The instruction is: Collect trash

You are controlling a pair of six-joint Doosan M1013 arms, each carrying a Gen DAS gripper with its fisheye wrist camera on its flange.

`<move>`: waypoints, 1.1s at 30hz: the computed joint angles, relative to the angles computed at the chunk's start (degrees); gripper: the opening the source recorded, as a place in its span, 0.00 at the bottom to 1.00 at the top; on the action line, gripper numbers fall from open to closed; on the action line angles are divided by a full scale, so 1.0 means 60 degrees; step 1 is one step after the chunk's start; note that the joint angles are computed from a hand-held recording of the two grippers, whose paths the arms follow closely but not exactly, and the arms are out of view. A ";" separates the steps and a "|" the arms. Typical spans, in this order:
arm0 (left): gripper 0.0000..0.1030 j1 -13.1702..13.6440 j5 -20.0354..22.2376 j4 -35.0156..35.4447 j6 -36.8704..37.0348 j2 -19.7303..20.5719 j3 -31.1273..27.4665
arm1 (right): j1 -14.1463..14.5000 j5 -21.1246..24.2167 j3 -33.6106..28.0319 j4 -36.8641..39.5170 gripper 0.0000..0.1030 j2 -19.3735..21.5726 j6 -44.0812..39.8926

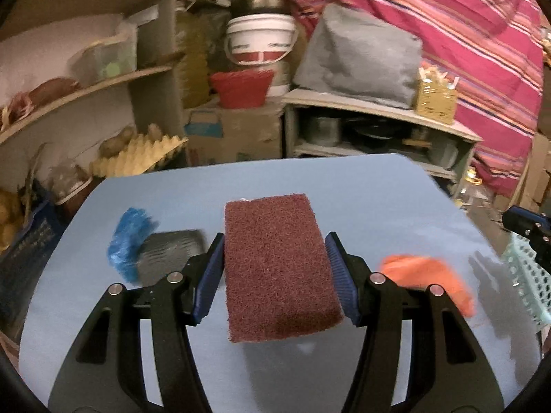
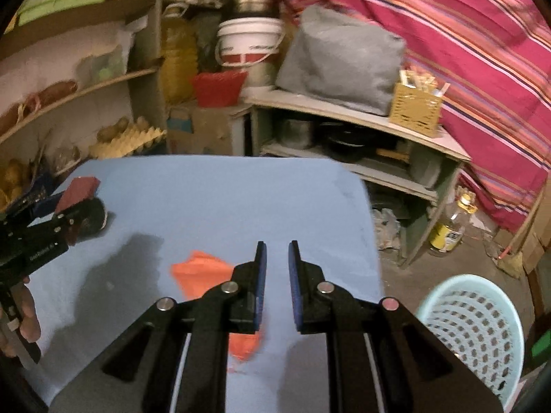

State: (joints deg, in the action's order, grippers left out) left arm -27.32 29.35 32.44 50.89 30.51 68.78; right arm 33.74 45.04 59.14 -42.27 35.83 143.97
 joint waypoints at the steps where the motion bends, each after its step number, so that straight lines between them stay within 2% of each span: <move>1: 0.55 -0.0063 -0.0035 -0.0007 0.0019 0.0000 -0.0026 | -0.0063 -0.0109 0.0292 -0.0055 0.13 -0.0196 0.0207; 3: 0.55 -0.0198 -0.0094 -0.0016 0.0042 0.0011 -0.0081 | -0.0218 -0.0544 0.0760 0.0345 0.13 -0.0497 0.0108; 7: 0.55 -0.0391 -0.0219 -0.0118 0.0251 -0.0046 -0.0002 | -0.0392 -0.0619 0.0955 0.1182 0.15 -0.0566 -0.0412; 9: 0.55 -0.0419 -0.0293 -0.0010 0.0243 -0.0099 0.0117 | -0.0486 -0.0820 0.0901 0.1967 0.32 -0.0472 -0.0868; 10: 0.55 -0.0426 -0.0310 0.0156 0.0179 -0.0135 0.0209 | -0.0476 -0.0808 0.0888 0.1995 0.59 -0.0433 -0.0841; 11: 0.55 -0.0420 -0.0312 0.0252 0.0164 -0.0160 0.0276 | -0.0416 -0.0799 0.0857 0.1754 0.69 -0.0368 -0.0663; 17: 0.56 -0.0222 -0.0232 0.1247 -0.0661 -0.0233 0.0622 | -0.0148 -0.0156 0.0048 0.2058 0.70 0.0210 -0.1676; 21: 0.56 0.0036 -0.0093 0.0425 -0.0293 -0.0153 0.0574 | 0.0014 0.0458 -0.0562 0.2156 0.70 0.0660 -0.1950; 24: 0.56 0.0112 -0.0097 0.0351 -0.0347 -0.0150 0.0582 | 0.0087 0.0989 -0.0982 0.2054 0.70 0.0962 -0.1974; 30: 0.56 0.0167 -0.0162 0.0192 -0.0269 -0.0173 0.0636 | 0.0116 0.1562 -0.1463 0.2130 0.69 0.1283 -0.1871; 31: 0.56 0.0153 -0.0158 0.0252 -0.0298 -0.0173 0.0650 | 0.0117 0.1613 -0.1511 0.2113 0.65 0.1310 -0.1777; 32: 0.56 0.0129 -0.0151 0.0274 -0.0311 -0.0168 0.0654 | 0.0107 0.1635 -0.1535 0.2143 0.55 0.1323 -0.1729; 33: 0.56 0.0125 -0.0161 0.0224 -0.0243 -0.0167 0.0664 | 0.0089 0.1664 -0.1576 0.2220 0.50 0.1343 -0.1686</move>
State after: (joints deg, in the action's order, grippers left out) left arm -26.57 28.38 33.79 49.43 29.50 72.77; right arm 34.27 55.03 49.68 -28.96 43.89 133.85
